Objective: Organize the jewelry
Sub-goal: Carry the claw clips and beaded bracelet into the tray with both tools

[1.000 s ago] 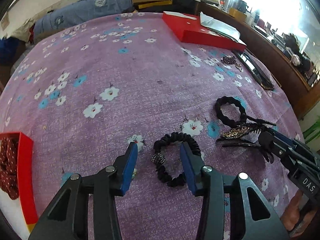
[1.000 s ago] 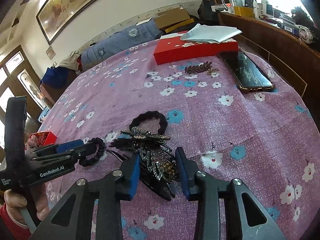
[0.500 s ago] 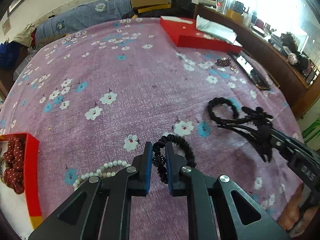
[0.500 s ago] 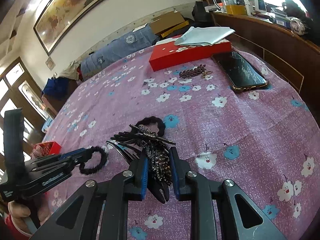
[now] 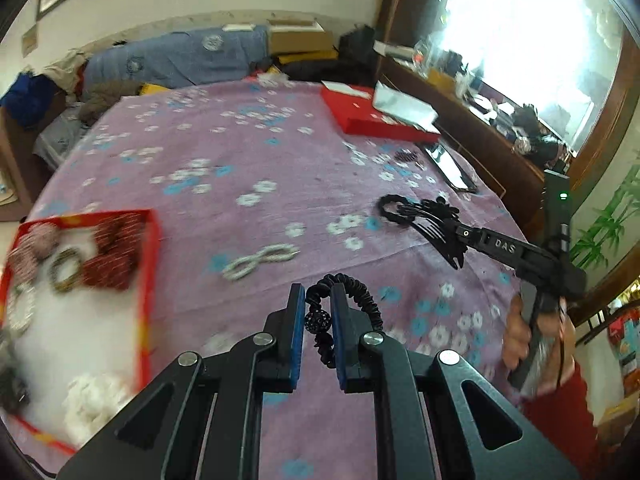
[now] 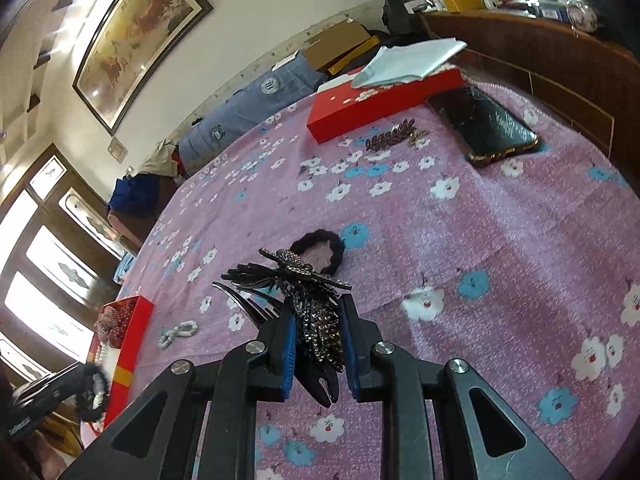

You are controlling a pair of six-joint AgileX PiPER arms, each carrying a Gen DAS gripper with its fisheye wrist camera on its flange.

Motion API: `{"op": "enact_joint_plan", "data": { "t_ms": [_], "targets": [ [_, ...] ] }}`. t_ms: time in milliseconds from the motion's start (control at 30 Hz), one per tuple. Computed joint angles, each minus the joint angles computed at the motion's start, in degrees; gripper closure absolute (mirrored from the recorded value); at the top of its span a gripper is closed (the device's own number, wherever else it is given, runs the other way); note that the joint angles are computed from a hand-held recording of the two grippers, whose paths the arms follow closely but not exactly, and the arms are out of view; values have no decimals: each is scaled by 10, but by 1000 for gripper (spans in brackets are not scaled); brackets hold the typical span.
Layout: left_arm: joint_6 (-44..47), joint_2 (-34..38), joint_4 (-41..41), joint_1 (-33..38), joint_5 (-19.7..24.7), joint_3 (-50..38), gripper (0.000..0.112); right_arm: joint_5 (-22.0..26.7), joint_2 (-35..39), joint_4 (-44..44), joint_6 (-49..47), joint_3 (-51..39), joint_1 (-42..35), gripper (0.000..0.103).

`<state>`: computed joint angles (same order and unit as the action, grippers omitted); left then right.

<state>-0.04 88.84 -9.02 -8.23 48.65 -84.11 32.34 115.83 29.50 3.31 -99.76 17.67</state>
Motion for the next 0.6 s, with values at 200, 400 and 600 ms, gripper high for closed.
{"op": "enact_joint_plan", "data": {
  "t_ms": [200,400,600],
  "targets": [
    [46,-130,-17,113,3,90,100,24,6,-37,41,-14,14,82],
    [163,-183,-93,290,20,130,100,22,-43,-42,64,19,43,82],
    [277,-179,-210,458,39,173,100,61,-40,-98,110,-45,118,82]
  ]
}}
